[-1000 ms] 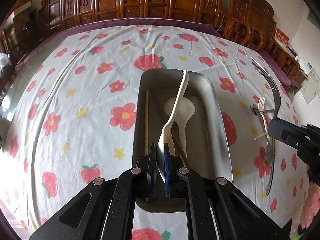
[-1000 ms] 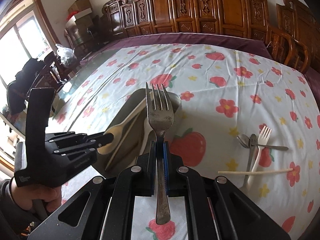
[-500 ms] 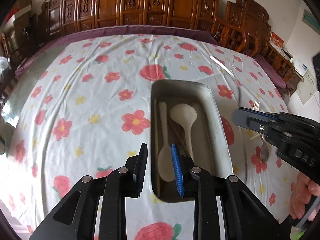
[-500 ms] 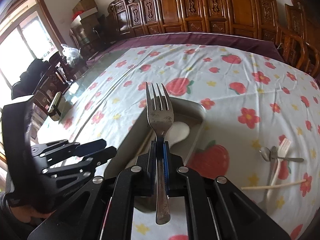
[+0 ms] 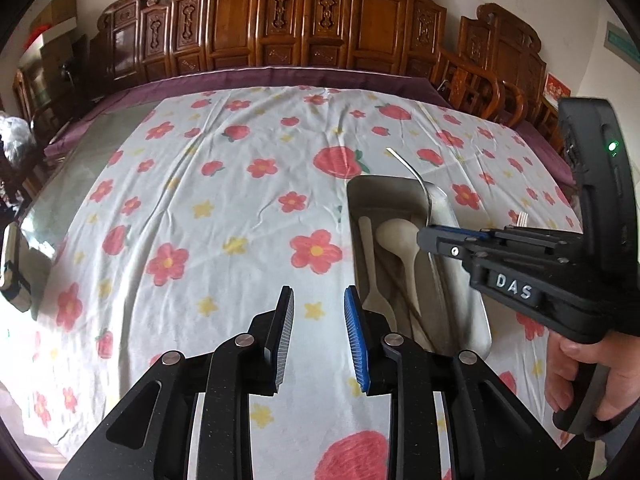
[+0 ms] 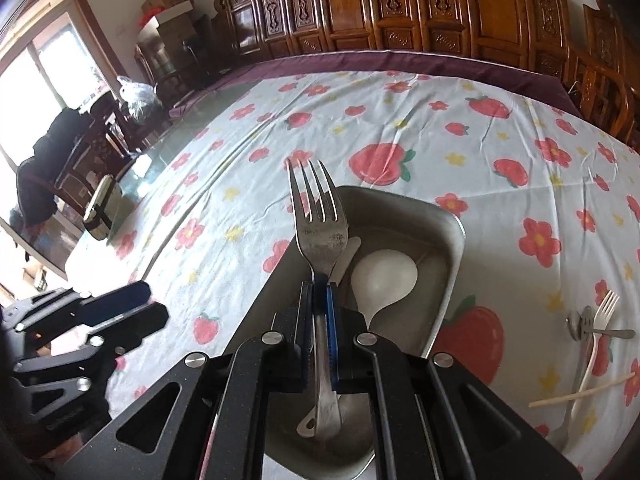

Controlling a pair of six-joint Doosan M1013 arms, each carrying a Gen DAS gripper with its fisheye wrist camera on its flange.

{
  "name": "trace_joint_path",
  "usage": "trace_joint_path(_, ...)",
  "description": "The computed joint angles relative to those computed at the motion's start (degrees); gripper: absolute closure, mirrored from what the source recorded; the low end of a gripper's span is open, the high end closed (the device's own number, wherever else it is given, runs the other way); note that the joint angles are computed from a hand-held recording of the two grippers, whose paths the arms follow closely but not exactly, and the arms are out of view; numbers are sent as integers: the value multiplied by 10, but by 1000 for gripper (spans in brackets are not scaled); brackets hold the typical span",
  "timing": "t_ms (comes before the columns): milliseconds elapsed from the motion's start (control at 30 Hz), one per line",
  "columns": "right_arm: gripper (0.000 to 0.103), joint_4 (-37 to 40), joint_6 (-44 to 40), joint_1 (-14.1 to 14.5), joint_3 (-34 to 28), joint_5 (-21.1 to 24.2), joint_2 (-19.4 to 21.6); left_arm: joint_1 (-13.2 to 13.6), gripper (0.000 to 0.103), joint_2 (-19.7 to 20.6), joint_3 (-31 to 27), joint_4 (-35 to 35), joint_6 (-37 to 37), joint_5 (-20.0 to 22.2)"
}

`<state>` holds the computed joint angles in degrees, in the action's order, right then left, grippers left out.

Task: Organize utensils
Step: 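Lower the steel fork into the tray and open the right gripper, then move the right gripper to the pile and grasp a wooden chopstick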

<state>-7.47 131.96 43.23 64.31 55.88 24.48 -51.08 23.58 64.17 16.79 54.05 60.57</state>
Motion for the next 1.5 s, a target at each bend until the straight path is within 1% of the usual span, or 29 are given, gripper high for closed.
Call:
trace_joint_path(33, 98, 1, -2, 1, -1, 1, 1, 0, 78, -1, 1, 0, 0, 0)
trace_joint_path(167, 98, 0, -2, 3, -1, 7, 3, 1, 78, -3, 4, -1, 0, -3)
trace_joint_path(233, 101, 0, -1, 2, 0, 9, 3, 1, 78, -4, 4, 1, 1, -3)
trace_joint_path(400, 101, -10, 0, 5, 5, 7, -3, -1, 78, -6, 3, 7, 0, -4)
trace_joint_path(533, 101, -25, -1, 9, 19, 7, -18, -5, 74, -6, 0, 13, 0, -6)
trace_joint_path(667, 101, -40, 9, 13, 55, 4, -47, -10, 73, -5, -4, 13, 2, -7)
trace_joint_path(767, 101, -55, 23, 16, 83, 5, -69, -14, 67, -3, -6, 7, 6, -8)
trace_joint_path(800, 101, -62, 30, 17, 99, 5, -82, -16, 66, -2, -8, 6, 8, -8)
trace_joint_path(900, 101, -82, 44, 16, 136, 17, -110, -21, 65, 1, -11, 1, 12, -7)
trace_joint_path(1067, 101, -104, 71, 3, 192, 48, -149, -32, 63, 9, -20, -8, 20, -4)
trace_joint_path(1167, 99, -109, 109, -12, 228, 55, -172, -38, 58, 16, -29, -13, 24, -2)
trace_joint_path(1200, 93, -108, 119, -15, 236, 54, -177, -41, 57, 20, -33, -14, 26, -2)
trace_joint_path(1233, 81, -108, 130, -19, 244, 52, -181, -43, 56, 22, -37, -16, 29, -1)
trace_joint_path(1300, 72, -110, 157, -25, 258, 49, -187, -46, 53, 27, -43, -18, 32, 0)
trace_joint_path(1333, 71, -108, 169, -29, 264, 43, -190, -48, 51, 30, -46, -19, 34, 0)
trace_joint_path(1500, 70, -92, 235, -48, 282, 12, -195, -54, 51, 36, -54, -23, 40, 1)
